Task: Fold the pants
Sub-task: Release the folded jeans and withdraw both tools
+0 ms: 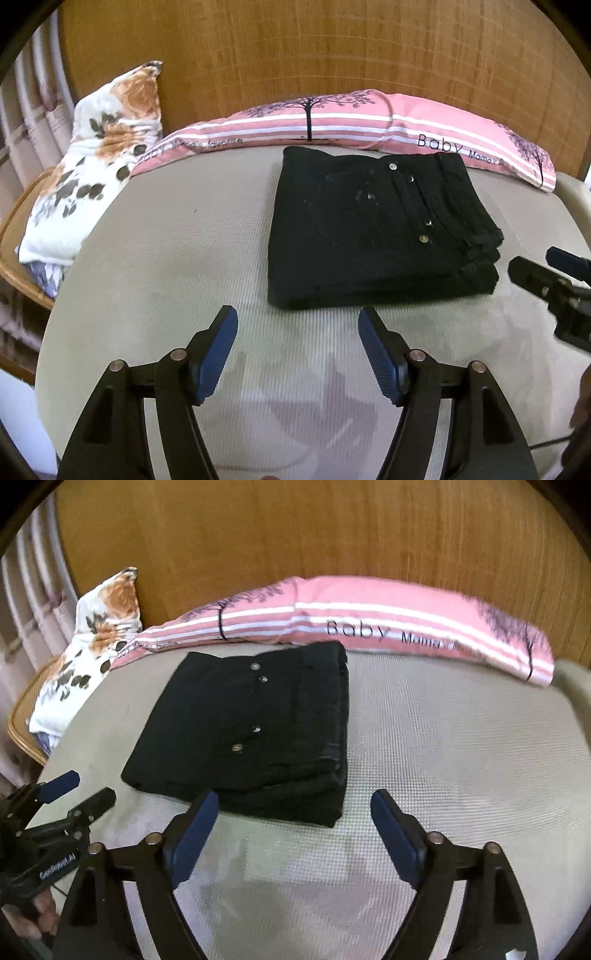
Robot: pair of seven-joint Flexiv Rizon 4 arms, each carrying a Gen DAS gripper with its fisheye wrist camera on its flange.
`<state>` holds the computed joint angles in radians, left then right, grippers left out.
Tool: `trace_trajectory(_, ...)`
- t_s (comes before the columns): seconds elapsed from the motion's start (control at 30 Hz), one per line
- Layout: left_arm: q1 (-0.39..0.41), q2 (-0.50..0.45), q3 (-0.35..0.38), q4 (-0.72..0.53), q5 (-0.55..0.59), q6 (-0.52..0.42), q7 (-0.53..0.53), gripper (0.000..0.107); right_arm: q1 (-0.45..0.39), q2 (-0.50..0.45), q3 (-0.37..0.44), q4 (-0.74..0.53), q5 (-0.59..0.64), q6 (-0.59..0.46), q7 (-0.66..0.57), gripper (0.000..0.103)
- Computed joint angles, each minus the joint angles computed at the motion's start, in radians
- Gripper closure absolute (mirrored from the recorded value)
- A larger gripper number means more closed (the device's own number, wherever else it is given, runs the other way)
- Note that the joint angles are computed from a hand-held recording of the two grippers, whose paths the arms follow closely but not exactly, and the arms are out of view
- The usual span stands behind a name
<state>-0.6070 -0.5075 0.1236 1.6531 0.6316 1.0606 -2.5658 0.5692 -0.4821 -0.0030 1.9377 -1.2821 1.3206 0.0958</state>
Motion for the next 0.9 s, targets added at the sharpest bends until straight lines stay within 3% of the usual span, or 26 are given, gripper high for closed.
trace_trajectory(0.1,-0.047,0.024,0.026,0.004,0.052,-0.062,-0.062,0.038,0.028,0.018,0.002,0.004,-0.036,-0.048,0.034,0.007)
trace_trajectory(0.4,-0.030,0.083,-0.021,0.052,0.130,-0.092,-0.157,0.038,0.040,0.046,0.060,0.020,-0.047,-0.150,0.057,0.001)
trace_trajectory(0.9,-0.018,0.121,-0.069,0.083,0.182,-0.098,-0.210,0.038,0.049,0.062,0.088,0.040,-0.041,-0.191,0.067,0.001)
